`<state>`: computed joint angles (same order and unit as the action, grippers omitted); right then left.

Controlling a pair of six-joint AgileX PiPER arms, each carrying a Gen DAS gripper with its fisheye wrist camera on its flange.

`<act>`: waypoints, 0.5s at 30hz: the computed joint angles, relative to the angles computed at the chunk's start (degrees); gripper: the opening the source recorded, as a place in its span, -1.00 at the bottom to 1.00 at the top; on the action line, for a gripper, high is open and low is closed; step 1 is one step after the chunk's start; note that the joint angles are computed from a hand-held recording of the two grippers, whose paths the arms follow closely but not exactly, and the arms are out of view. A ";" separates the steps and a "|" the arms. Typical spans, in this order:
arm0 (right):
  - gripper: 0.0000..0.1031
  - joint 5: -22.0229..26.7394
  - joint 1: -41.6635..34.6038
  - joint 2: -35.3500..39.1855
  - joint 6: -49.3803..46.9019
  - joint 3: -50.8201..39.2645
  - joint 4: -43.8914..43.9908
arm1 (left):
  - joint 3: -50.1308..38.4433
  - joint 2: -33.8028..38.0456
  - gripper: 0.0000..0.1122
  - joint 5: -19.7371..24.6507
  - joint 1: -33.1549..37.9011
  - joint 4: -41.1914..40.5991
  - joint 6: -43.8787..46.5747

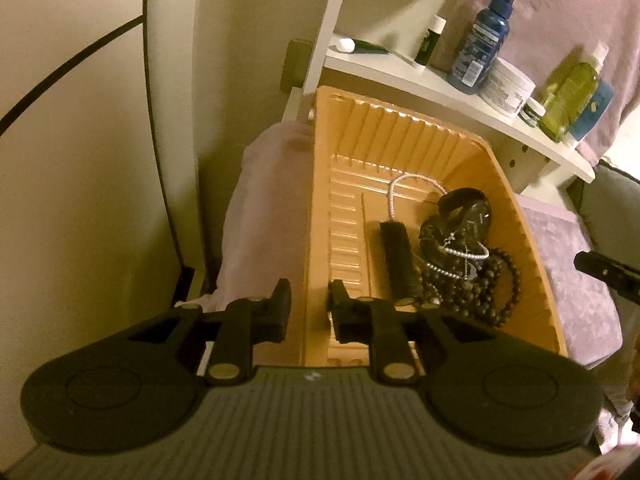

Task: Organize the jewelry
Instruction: 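Lower the orange tray flat onto the towel and open the left tool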

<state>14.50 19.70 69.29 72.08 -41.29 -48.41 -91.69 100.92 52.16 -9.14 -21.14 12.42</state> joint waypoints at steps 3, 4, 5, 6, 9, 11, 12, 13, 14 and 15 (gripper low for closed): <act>0.18 1.20 0.67 -0.39 -0.21 -0.38 0.21 | 1.00 -1.27 -0.65 -0.69 0.46 -0.57 0.09; 0.18 1.62 0.87 -0.62 -0.09 -0.41 0.10 | 1.20 -1.59 -0.63 -0.93 0.51 -0.51 -0.07; 0.18 2.54 1.35 -0.78 0.31 -0.57 -0.37 | 1.28 -1.86 -0.58 -1.05 0.57 -0.33 -0.28; 0.18 2.96 1.46 -1.06 -0.22 -0.64 0.13 | 1.31 -2.12 -0.51 -1.07 0.57 -0.01 -0.55; 0.21 4.76 2.20 -2.42 0.22 -0.48 -0.03 | 1.99 -3.44 -0.25 -1.63 0.73 0.54 -1.64; 0.31 5.96 2.81 -3.58 0.78 -0.19 -0.39 | 2.85 -5.02 -0.01 -2.57 0.60 1.28 -2.86; 0.39 6.96 3.30 -4.31 1.04 0.00 -0.68 | 3.13 -5.81 0.21 -2.85 0.50 1.51 -3.28; 0.43 8.62 4.03 -4.80 1.03 -0.14 -0.65 | 3.36 -6.73 0.33 -3.22 0.12 2.38 -4.18; 0.47 9.85 4.49 -5.49 0.47 -0.11 0.03 | 3.78 -7.75 0.52 -3.91 -0.39 3.44 -5.08; 0.49 10.48 4.69 -6.39 0.23 0.19 0.57 | 4.20 -8.80 0.59 -4.51 -0.95 4.37 -5.82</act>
<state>24.98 24.39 62.91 72.32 -41.10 -47.84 -87.48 92.13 47.65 -10.09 -16.77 6.60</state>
